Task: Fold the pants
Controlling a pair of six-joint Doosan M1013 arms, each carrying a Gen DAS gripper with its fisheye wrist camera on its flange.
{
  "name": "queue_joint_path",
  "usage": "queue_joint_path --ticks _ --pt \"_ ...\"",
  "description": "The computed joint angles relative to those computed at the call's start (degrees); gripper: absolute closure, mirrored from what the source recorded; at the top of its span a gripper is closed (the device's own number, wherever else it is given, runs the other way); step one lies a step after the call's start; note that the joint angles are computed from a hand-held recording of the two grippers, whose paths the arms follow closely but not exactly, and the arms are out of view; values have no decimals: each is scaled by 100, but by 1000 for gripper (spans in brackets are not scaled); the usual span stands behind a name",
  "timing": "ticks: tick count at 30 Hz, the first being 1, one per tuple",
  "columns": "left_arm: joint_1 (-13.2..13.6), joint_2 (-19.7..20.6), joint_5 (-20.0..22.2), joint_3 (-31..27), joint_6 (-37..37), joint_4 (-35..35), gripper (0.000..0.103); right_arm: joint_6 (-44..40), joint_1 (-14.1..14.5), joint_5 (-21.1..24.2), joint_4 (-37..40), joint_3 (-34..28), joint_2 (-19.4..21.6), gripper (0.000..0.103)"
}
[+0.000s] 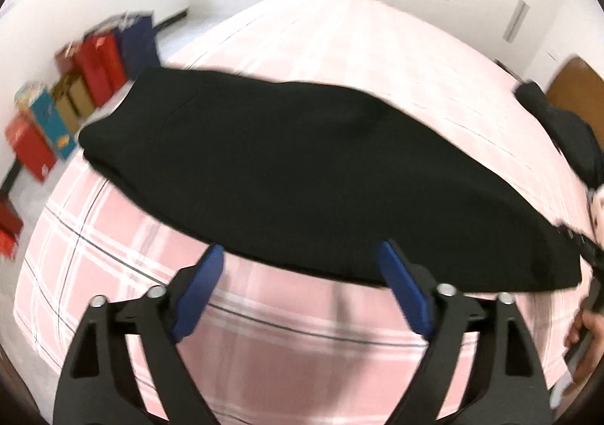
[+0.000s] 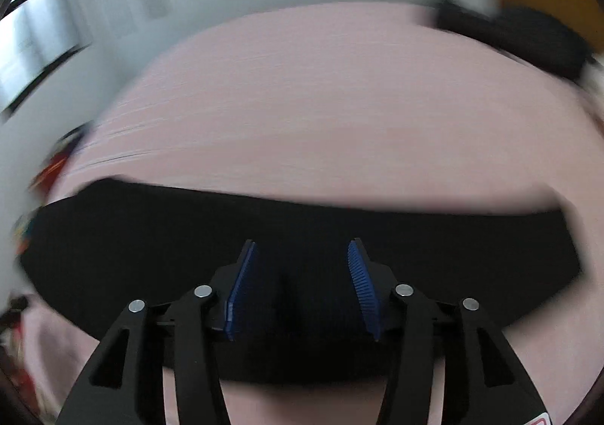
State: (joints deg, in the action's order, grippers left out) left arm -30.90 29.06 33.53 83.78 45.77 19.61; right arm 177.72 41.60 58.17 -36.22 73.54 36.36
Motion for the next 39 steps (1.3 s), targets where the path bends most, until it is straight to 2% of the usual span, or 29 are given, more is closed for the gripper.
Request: queue_joint_path --ticks 2,4,7,11,12,15,18,19,20,22,24,27,30,34,39 --pt "-283 -21 -34 24 -213 564 14 691 -87 329 143 847 -509 47" --pt "-577 29 79 -29 -429 1113 12 1390 -208 103 205 1564 -955 46" --pt "-790 128 154 -113 -447 1190 11 2098 -371 -451 203 2129 -1246 36" --pt "-867 237 285 -173 -431 1065 11 2267 -597 -967 268 2337 -1277 35" --pt "-881 260 321 -174 -477 1127 11 2315 -654 -1291 279 2420 -1276 35" --pt "-867 336 506 -231 -463 1196 11 2471 -644 -1287 32 2337 -1190 30" --pt "-804 318 398 -180 -476 1168 11 2705 -652 -1486 -382 2334 -1123 30" --pt "-796 318 404 -173 -530 1228 10 2709 -668 -1501 -433 2317 -1088 35" --pt "-789 319 421 -175 -531 1212 10 2673 -672 -1494 -439 2284 -1065 53" --pt "-761 320 465 -179 -512 1074 10 2715 -730 -1775 -379 2287 -1081 84" --pt "-729 327 489 -194 -511 955 10 2980 -657 -1620 -623 2157 -1063 85" --pt "-645 315 444 -179 -542 732 10 3174 -561 -1680 -972 1961 -1062 85" --pt "-564 306 389 -164 -487 440 10 2831 -454 -1833 -1095 1520 -957 85" --pt "-517 265 299 -86 -563 347 10 1533 -330 -2170 -626 567 -541 85" --pt "-511 224 229 -30 -644 437 10 -942 -118 -1882 761 -1089 382 85"
